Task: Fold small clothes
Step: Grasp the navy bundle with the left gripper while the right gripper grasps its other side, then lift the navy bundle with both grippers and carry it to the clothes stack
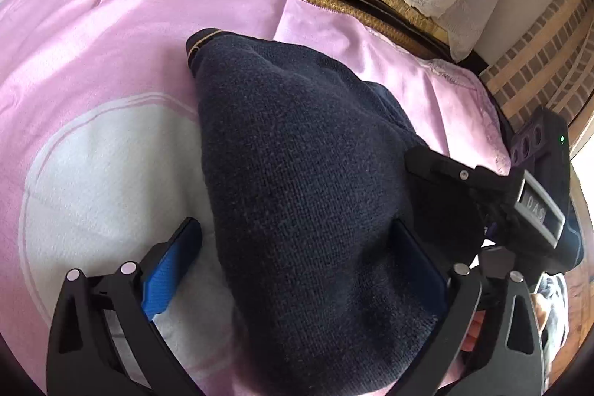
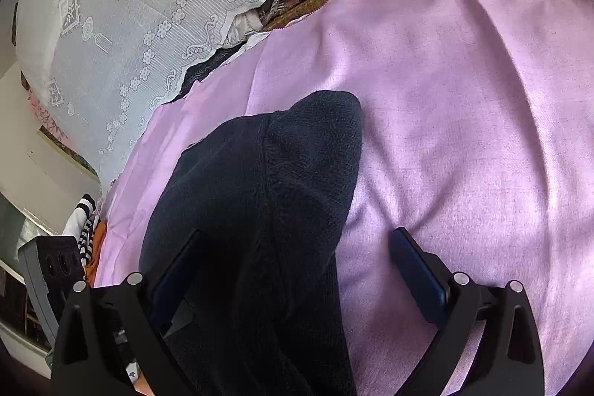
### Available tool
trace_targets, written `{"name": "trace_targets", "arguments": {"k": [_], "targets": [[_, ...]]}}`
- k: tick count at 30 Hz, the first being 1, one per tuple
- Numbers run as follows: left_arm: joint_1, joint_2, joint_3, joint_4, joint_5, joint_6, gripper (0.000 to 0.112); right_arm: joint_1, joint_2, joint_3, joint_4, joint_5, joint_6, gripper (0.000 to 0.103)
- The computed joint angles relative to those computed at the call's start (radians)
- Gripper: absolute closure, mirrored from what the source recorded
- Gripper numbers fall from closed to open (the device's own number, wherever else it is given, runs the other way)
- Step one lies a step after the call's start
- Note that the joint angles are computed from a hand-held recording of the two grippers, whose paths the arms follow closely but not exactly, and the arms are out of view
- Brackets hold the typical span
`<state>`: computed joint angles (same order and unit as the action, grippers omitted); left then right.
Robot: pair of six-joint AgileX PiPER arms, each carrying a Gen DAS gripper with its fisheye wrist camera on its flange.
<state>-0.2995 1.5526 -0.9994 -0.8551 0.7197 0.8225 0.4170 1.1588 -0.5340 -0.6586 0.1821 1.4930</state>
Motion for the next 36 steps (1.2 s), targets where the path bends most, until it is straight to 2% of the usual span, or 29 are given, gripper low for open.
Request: {"name": "trace_targets", "arguments": {"k": [2, 4, 6, 8, 9, 10, 12, 14, 17, 18, 20, 22, 23, 25, 29, 33, 36], "targets": [[-0.026, -0.015, 0.012, 0.028, -0.033, -0.006, 0.013, 0.033, 0.012, -0.008, -0.139, 0.032, 0.127, 0.003], [-0.013, -0.013, 0.011, 0.007, -0.018, 0.017, 0.015, 0.049, 0.016, -0.010, -0.199, 0.047, 0.188, 0.003], [0.006, -0.011, 0.012, -0.028, 0.007, 0.054, 0.024, 0.064, 0.011, -0.007, -0.243, 0.062, 0.236, 0.004], [0.006, -0.019, 0.021, -0.040, 0.005, 0.078, 0.028, 0.109, 0.010, -0.011, -0.305, 0.099, 0.297, 0.017], [0.000, -0.024, 0.026, -0.036, -0.006, 0.078, 0.029, 0.118, 0.007, -0.006, -0.328, 0.082, 0.312, 0.033], [-0.001, -0.025, 0.027, -0.036, -0.009, 0.078, 0.029, 0.123, 0.010, -0.007, -0.337, 0.071, 0.320, 0.038], [0.006, -0.019, 0.022, -0.046, 0.002, 0.084, 0.030, 0.134, 0.016, -0.010, -0.365, 0.082, 0.349, 0.038], [0.011, -0.013, 0.017, -0.055, 0.009, 0.089, 0.030, 0.090, 0.011, 0.008, -0.338, 0.015, 0.319, 0.037], [0.016, 0.005, 0.004, -0.065, 0.020, 0.089, 0.025, 0.012, 0.008, 0.043, -0.320, -0.109, 0.294, 0.031], [0.021, 0.013, 0.000, -0.071, 0.030, 0.087, 0.024, 0.011, 0.008, 0.045, -0.356, -0.117, 0.328, 0.029], [0.023, 0.017, -0.003, -0.073, 0.034, 0.087, 0.023, 0.039, 0.009, 0.040, -0.453, -0.082, 0.431, 0.029], [0.016, 0.008, 0.004, -0.069, 0.022, 0.091, 0.025, 0.060, 0.012, 0.032, -0.467, -0.051, 0.452, 0.031], [0.015, 0.003, 0.008, -0.074, 0.023, 0.102, 0.029, 0.068, 0.012, 0.031, -0.479, -0.039, 0.465, 0.032], [0.014, -0.009, 0.020, -0.078, 0.009, 0.120, 0.033, 0.105, 0.008, 0.026, -0.514, 0.011, 0.509, 0.043], [0.035, -0.021, 0.031, -0.108, 0.022, 0.157, 0.041, 0.158, 0.005, 0.017, -0.538, 0.089, 0.534, 0.051], [0.061, -0.006, 0.020, -0.126, 0.063, 0.169, 0.042, 0.160, 0.006, 0.016, -0.542, 0.090, 0.531, 0.052], [0.068, 0.019, 0.003, -0.122, 0.088, 0.145, 0.038, 0.086, 0.006, 0.033, -0.506, -0.016, 0.482, 0.046]]}}
